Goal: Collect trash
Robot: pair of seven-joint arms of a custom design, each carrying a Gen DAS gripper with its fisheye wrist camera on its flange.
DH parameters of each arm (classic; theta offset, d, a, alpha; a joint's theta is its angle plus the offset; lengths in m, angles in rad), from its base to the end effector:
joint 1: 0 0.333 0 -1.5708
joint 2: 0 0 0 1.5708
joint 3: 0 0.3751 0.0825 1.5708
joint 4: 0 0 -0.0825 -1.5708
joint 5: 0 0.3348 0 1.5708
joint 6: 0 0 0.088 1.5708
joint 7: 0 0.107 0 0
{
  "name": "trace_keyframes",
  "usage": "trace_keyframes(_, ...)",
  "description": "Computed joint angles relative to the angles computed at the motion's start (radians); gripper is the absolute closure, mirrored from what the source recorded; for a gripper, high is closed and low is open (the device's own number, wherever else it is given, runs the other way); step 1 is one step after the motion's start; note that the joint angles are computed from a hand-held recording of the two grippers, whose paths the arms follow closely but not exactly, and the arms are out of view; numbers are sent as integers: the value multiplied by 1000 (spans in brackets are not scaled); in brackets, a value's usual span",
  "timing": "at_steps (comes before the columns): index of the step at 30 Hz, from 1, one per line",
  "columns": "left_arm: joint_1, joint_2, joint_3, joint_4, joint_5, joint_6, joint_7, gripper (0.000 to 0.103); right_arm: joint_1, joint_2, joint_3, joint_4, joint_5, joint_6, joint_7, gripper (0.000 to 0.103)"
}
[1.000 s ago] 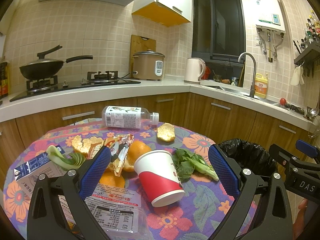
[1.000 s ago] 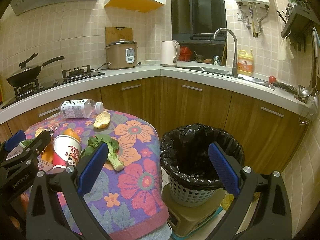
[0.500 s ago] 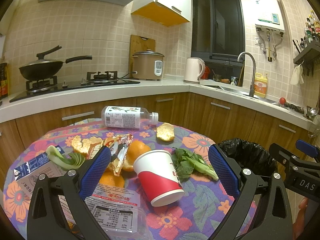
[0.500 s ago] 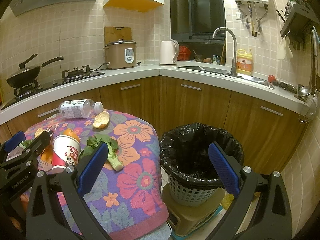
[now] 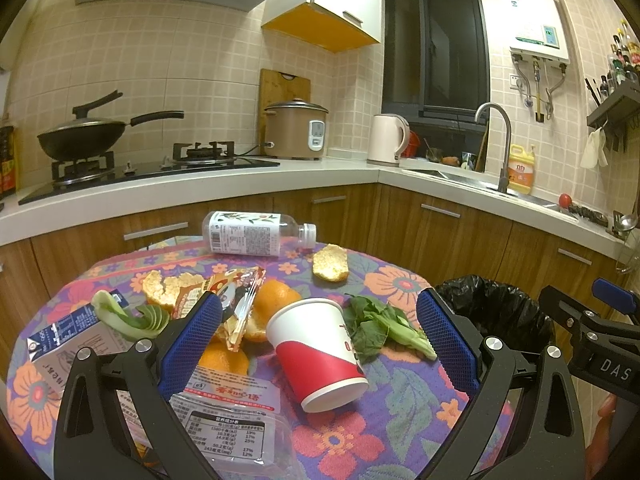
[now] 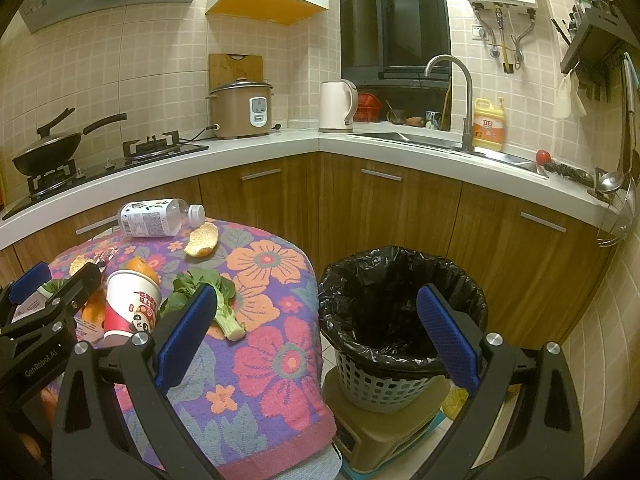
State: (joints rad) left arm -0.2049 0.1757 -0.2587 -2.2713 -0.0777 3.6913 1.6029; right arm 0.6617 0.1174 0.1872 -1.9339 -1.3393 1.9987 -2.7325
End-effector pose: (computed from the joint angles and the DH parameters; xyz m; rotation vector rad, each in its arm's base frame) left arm 0.5037 -0.2280 0.5348 -1.2237 1.7761 -1.3346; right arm 0.4213 0.3809 0.5442 -1.1553 1.8806 -1.2007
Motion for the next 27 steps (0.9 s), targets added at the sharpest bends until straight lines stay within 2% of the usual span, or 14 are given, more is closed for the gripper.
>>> trace_keyframes(9,3,-1,-2,-3,5,7,-7,8,0,-1,0,-1,0,0,-1,8)
trace_keyframes(12,27,-6,-13,-9,50,7,-50,8,1,0,0,0,-2,-6,1,8)
trace_keyframes(15,94,-27,-37,-25,180,-5,-169,8,4,3,1,5,-3,-12,-5,8)
trace_keyframes(18,139,-66,-34,-36,291,-35,-276,8,11,12,3,21,-8,-24,-20,8)
trace_keyframes(20,193,-97,-28,-39,438,-47,-412,8,17,19,3,34,-13,-29,-34,8)
trace_keyframes(23,255,-141,20,-43,672,-44,-638,8,27,34,1,54,-30,-23,-32,8)
trace_keyframes(27,285,-183,128,-41,910,-41,-871,8,39,62,-6,85,-58,15,-57,8)
